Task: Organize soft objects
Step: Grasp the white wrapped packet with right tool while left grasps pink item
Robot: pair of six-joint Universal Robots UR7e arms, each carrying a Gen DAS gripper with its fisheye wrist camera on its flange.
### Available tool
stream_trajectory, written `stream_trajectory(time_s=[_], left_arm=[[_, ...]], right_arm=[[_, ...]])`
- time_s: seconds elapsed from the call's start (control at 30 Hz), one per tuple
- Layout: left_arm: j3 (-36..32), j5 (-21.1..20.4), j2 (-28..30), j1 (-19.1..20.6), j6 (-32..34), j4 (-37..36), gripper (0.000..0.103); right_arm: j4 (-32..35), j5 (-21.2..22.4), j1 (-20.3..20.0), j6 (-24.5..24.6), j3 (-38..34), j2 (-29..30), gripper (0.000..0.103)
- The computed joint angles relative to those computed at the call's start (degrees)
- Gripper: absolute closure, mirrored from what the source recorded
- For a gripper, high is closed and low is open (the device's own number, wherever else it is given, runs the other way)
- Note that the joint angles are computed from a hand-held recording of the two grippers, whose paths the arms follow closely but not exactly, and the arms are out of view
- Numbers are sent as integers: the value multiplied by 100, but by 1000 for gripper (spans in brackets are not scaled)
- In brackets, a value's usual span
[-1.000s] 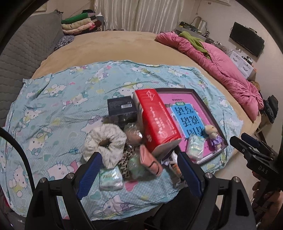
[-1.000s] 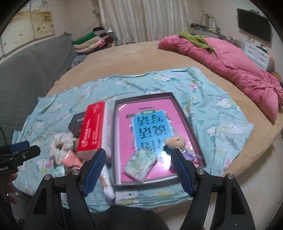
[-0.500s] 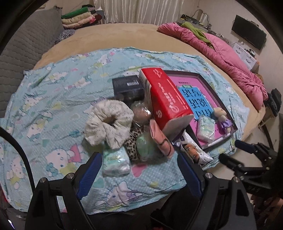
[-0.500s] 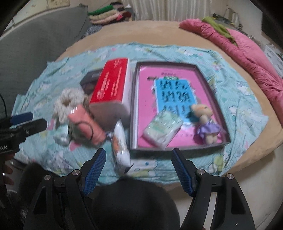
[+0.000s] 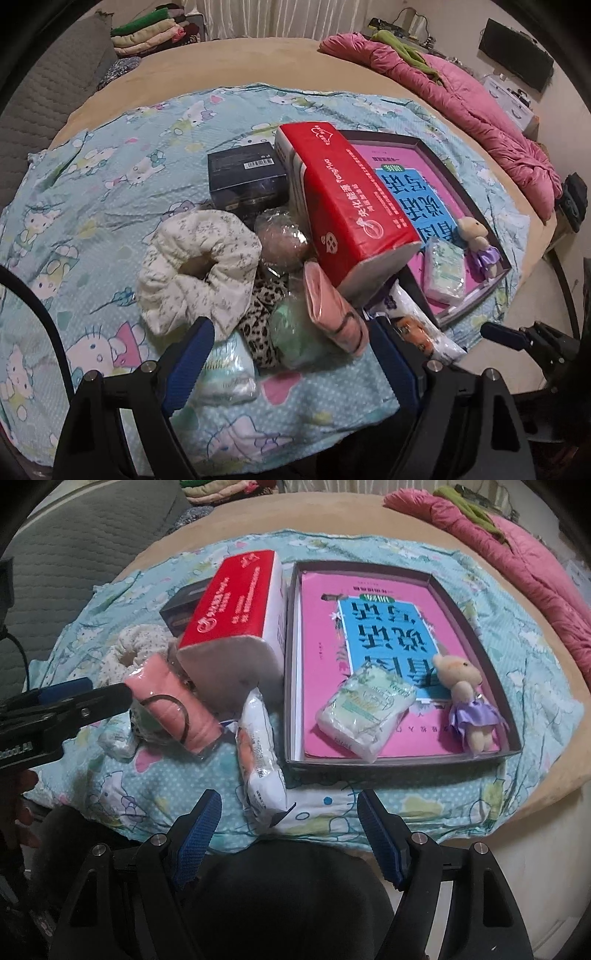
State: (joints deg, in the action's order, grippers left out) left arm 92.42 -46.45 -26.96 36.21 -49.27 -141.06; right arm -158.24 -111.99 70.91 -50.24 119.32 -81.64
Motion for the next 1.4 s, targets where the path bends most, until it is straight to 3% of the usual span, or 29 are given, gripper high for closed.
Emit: stream_trajectory(time_s=[0.2, 0.43, 0.57, 0.63, 0.73, 0.83, 0.93, 1.27, 1.4], left_arm=[[-168, -86, 133, 125, 416, -171, 29], [-275, -207, 209, 224, 688, -313, 33], [-310, -369, 226, 287, 793, -372, 40], [-304, -537, 221, 343, 792, -484, 50], [-361, -681, 247, 395, 896, -489, 61], [-382, -796, 250, 420, 953, -556, 81], [-339, -887, 225, 432, 1024, -764, 88], [-110, -812, 20, 380, 1004, -1163, 93], [-88, -865, -23, 478, 891, -1088, 93]], right_arm=[[245, -166, 9, 174, -207, 245, 26], [472, -424, 96, 234, -414, 539, 30], [515, -490, 142, 232, -460, 661, 55], [547, -526, 163, 282, -490, 723, 66], [651, -416, 179, 287, -509, 733, 75], [711, -359, 216, 323, -522, 757, 76], [821, -201, 205, 405, -547, 729, 77], [1431, 556, -15, 756, -681, 336, 78], [1461, 604, -58, 790, -685, 259, 78]])
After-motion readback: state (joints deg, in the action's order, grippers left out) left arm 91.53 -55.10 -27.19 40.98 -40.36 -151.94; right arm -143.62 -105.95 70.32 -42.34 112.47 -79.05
